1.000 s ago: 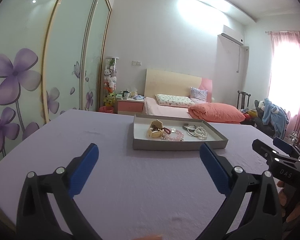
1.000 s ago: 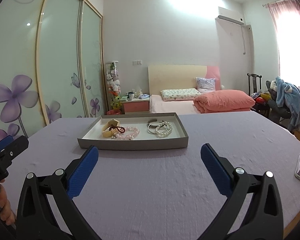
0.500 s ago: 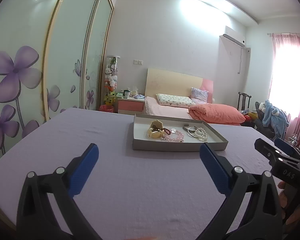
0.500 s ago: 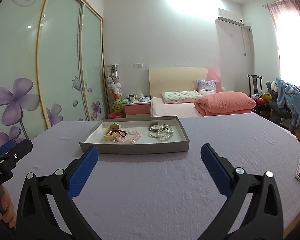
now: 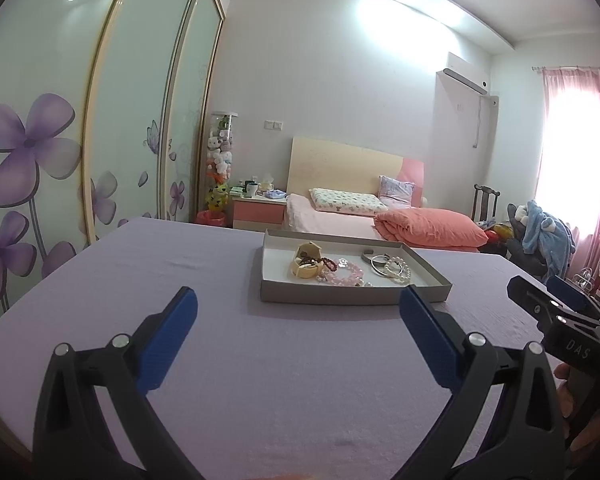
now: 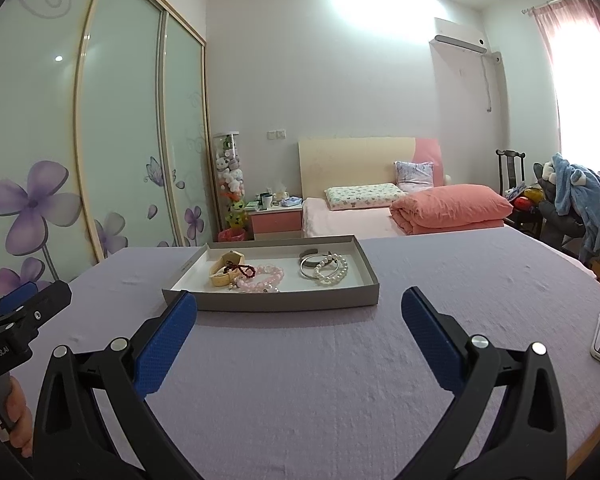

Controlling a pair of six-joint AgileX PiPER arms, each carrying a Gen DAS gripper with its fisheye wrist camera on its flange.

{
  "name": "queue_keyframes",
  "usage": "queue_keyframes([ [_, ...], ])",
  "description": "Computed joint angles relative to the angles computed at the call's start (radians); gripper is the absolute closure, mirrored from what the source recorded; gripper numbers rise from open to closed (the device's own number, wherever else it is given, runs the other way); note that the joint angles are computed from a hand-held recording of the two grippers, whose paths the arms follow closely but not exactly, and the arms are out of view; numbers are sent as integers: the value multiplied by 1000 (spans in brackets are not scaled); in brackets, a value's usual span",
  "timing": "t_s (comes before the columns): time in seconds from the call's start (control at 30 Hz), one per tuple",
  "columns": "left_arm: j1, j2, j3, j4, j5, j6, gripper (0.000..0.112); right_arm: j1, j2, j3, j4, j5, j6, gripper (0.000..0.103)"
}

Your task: Organize jewelry

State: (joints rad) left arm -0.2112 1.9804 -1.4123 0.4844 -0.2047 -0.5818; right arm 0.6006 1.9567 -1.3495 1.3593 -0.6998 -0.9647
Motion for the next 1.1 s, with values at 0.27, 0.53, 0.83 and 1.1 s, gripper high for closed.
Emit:
queue_keyframes([
  [0.27,-4,5,-15,23,17,-24,14,-1,2,-5,0,5,0,2],
  [0.53,-5,10,-25,27,17,-22,14,-2,6,-8,-3,4,6,2],
  [0.83,-6,20,-43,21,28,-13,14,-4,11,-14,-9,10,15,2],
  [1.1,-2,24,-50,33,28,-25,14,-5,15,-22,-12,8,14,2],
])
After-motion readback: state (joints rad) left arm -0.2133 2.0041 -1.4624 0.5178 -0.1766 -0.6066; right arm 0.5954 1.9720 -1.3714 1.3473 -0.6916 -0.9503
